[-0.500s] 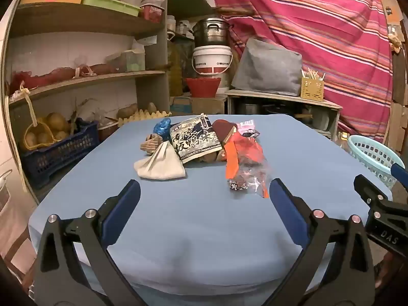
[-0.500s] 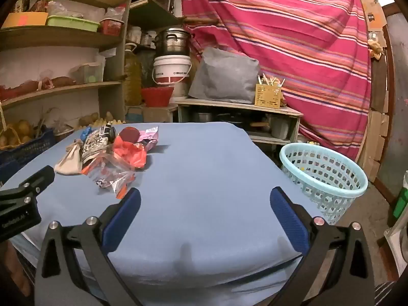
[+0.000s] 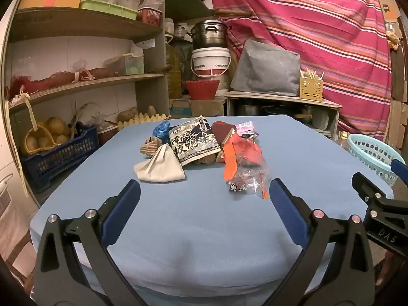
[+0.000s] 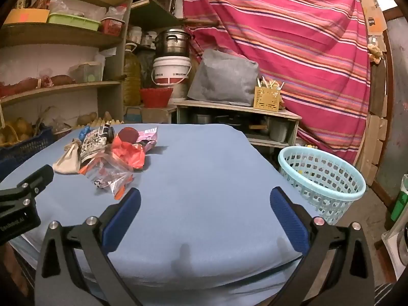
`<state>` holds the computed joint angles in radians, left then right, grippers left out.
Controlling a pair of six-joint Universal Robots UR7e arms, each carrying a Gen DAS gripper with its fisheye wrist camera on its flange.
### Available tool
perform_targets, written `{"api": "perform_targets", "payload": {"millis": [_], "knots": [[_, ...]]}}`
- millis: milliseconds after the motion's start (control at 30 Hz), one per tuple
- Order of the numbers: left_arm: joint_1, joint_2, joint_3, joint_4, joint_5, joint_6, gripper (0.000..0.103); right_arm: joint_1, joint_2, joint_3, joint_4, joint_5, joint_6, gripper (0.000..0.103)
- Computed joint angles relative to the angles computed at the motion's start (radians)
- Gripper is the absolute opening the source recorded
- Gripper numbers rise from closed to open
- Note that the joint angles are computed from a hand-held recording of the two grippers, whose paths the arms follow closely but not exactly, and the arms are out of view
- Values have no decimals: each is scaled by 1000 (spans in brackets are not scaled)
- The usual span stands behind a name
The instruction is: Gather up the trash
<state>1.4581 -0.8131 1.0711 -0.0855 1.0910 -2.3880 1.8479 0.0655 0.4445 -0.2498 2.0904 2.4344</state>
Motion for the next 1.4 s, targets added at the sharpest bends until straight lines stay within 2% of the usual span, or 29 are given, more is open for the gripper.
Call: {"api": "perform_targets", "payload": {"millis": [1400], "knots": [[-9,-10,25,-21,-3,10,98,-3,-8,23,-37,-3,-27,99]]}}
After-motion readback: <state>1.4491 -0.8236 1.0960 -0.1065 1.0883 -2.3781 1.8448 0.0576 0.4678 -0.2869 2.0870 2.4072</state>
